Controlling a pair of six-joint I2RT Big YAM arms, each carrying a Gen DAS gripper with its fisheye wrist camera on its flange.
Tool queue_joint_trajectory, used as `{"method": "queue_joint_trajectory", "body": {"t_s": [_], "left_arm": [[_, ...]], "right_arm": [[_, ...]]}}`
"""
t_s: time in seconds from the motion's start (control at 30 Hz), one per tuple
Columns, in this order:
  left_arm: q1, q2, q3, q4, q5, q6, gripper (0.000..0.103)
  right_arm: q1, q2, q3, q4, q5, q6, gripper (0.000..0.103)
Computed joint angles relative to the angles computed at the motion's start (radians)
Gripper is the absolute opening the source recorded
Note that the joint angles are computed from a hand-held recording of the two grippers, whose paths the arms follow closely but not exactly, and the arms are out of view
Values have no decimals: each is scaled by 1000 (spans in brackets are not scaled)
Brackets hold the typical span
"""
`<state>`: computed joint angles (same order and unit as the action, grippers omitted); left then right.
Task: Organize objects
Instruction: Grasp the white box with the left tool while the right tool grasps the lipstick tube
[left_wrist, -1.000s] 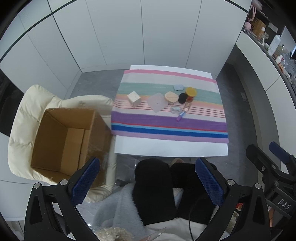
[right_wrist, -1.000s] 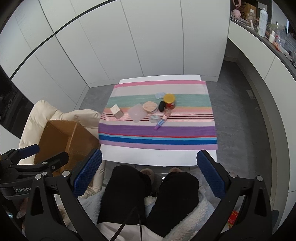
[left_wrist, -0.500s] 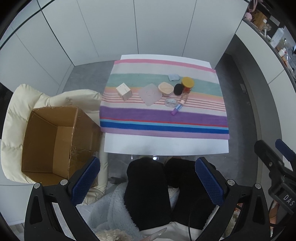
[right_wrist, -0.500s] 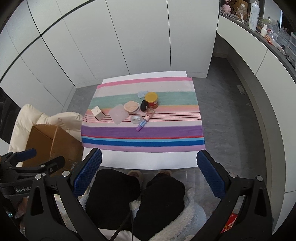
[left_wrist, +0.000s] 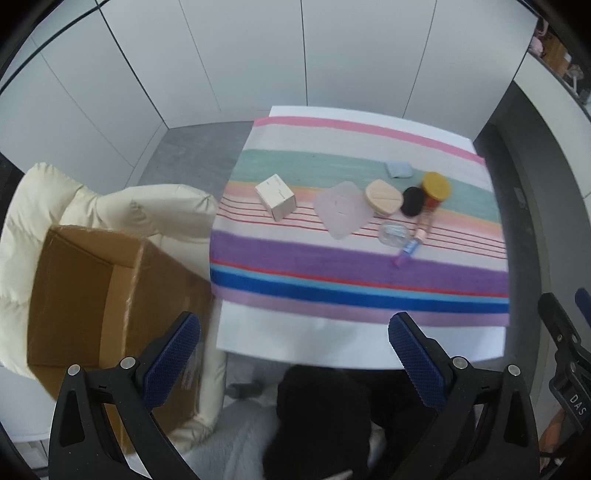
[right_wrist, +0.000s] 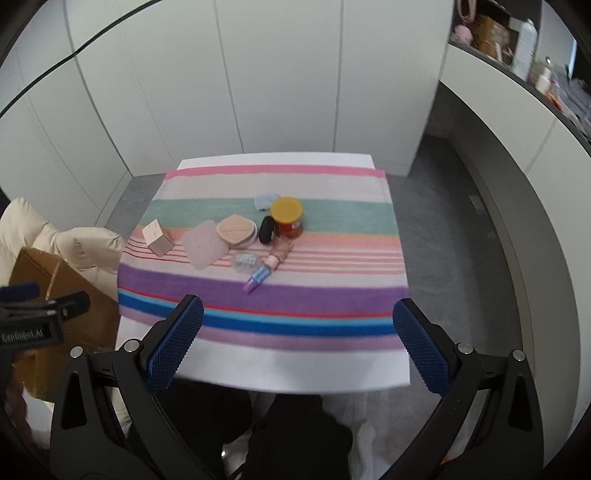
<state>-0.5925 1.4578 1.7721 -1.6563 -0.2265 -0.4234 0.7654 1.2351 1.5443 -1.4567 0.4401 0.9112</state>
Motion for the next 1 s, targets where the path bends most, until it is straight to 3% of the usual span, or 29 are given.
{"method": "queue_joint_trajectory", "body": {"t_s": [0.13, 0.33, 0.5, 0.63, 0.77, 0.83, 1.0], "left_arm": [[59, 18, -85, 79, 67, 33, 96], [107, 64, -169, 171, 60, 95, 97], [173, 116, -204, 246, 129, 91, 97], [213, 165, -194, 294, 164, 67, 96], [238, 229, -146, 332, 174, 45, 96], [244, 256, -117, 341, 185, 41, 96], [258, 354, -10, 327, 201, 10, 97]], "right_arm": [[-61, 2, -127, 173, -33, -165, 103], [-160, 71, -244, 334, -181, -247, 103], [-211, 145, -281, 396, -290, -189, 102], [-225, 210, -293, 467, -374, -145, 94], [-214, 306, -248, 452, -367, -125, 77], [-213, 309, -259, 500, -378, -102, 77], [-189, 345, -211, 468, -319, -110, 64]]}}
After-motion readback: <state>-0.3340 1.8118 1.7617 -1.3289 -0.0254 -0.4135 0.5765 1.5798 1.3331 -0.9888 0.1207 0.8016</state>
